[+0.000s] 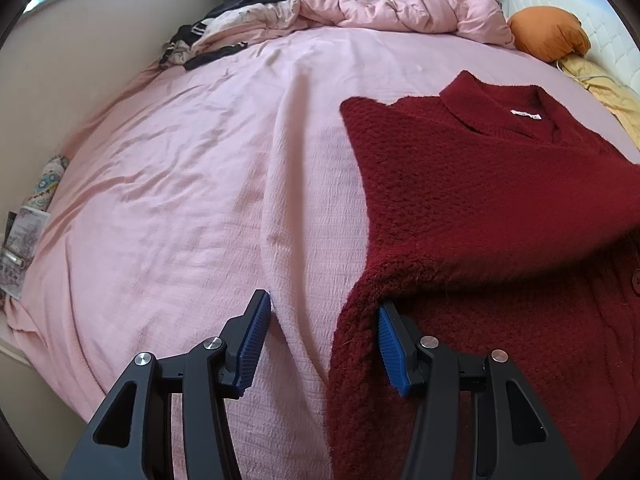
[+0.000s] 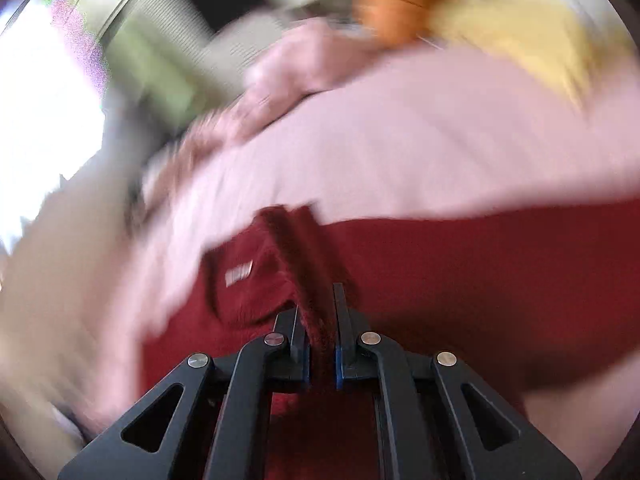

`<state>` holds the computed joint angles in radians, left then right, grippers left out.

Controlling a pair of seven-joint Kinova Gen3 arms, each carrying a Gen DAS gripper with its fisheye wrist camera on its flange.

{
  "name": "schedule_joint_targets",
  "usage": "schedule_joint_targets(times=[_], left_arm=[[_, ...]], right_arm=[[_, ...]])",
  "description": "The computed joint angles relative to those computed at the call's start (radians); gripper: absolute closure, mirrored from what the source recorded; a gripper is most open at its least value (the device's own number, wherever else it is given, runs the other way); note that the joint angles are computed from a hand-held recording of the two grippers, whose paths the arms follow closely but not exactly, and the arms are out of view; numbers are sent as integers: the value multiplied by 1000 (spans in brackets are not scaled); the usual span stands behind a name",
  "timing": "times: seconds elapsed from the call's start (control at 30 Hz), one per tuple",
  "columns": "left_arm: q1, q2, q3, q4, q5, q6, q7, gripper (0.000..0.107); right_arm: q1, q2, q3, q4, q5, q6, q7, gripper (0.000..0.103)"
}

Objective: Fold clothes
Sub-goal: 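Carry the held sleeve across the body over the first folded sleeve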

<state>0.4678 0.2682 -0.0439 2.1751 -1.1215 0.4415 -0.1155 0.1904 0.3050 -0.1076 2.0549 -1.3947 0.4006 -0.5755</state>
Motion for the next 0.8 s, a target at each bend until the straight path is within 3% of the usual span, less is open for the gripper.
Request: schedule_joint_targets(times=[0.1,0.17,0.23,0.33,0.57,0.63,0.8], left_arm=[[6,8,16,-17,25,25,-34,56],[40,18,27,-36,21,82,-45,56],[73,21,36,-44,-10,127,-27,57],[95,20,63,-51,-42,168,-19,57],[128,95,88,-132,-51,258,-98,57],[137,103,79,-154,-70,264,-84,57],[83,180,90,-259,50,288,-230,56]], right_arm=[[130,75,10,28,-73,122,39,95],[165,99,19,43,-111,188,105,95],[146,97,61,46,-138,234,108,89],[133,99,94,20,-95,281,17,82],[138,108,111,13,-122,315,25,80],[117,95,115,0,-72,294,6,94],[91,61,88,-28,-20,253,-25,95]])
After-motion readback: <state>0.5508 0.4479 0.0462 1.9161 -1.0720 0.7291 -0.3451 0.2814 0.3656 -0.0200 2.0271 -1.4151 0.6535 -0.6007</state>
